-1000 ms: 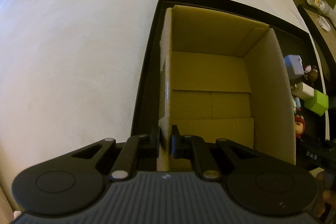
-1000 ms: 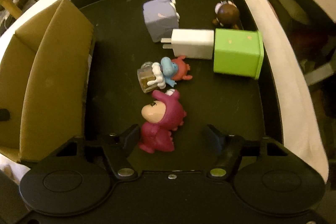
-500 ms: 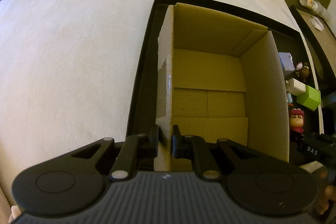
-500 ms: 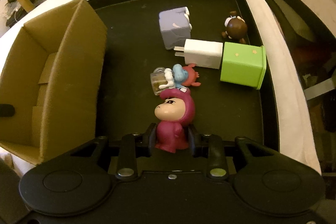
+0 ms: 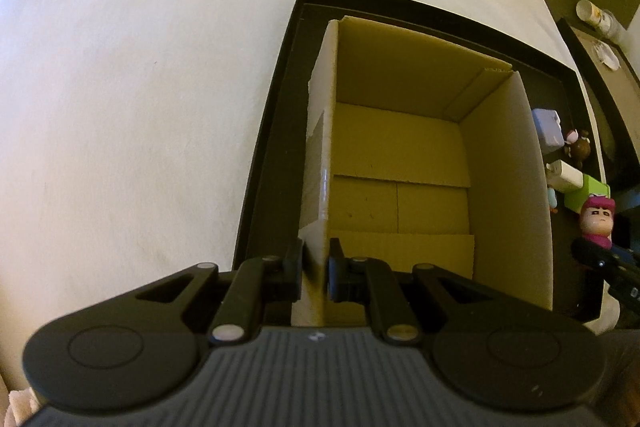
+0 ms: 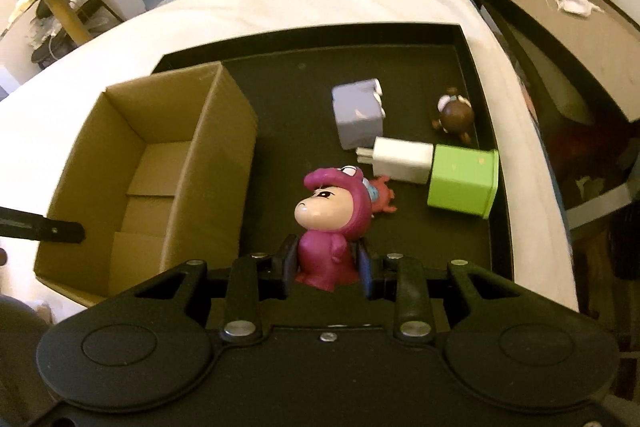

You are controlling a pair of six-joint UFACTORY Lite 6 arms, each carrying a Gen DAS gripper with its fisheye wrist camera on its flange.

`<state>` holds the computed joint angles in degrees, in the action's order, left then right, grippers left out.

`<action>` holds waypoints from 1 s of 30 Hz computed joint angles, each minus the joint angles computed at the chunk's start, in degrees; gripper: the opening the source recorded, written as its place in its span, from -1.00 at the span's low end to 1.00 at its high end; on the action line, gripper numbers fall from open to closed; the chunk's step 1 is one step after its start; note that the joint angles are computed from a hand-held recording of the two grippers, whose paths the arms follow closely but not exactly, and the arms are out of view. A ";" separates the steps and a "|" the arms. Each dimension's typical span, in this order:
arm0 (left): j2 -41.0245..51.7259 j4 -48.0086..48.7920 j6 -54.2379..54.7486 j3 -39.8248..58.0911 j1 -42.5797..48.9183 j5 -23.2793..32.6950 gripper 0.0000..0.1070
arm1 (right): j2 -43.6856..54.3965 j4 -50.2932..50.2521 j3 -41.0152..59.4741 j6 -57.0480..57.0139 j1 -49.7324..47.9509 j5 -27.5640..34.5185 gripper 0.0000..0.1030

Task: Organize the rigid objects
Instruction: 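Close the right gripper on the pink-red hooded figurine and lift it, then carry the figurine with the right gripper over the cardboard box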

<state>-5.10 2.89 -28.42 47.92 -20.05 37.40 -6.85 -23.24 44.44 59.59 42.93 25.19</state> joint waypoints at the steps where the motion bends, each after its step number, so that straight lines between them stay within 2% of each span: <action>1: -0.01 -0.32 -0.11 -0.02 0.16 -0.02 -0.80 | 0.00 -0.07 0.69 -0.16 0.19 0.49 -0.41; 12: -0.43 1.67 -2.91 -0.39 -0.92 -0.33 -0.80 | 2.56 -2.75 9.41 1.19 3.21 3.95 -0.41; 19: -0.37 -0.71 -0.62 -0.61 0.74 -0.61 -0.81 | 5.68 -3.77 14.40 1.21 4.85 3.95 -0.41; 30: 0.22 3.86 -4.73 0.06 -1.30 0.62 -0.83 | 10.62 -2.48 19.85 -1.52 6.14 4.05 -0.41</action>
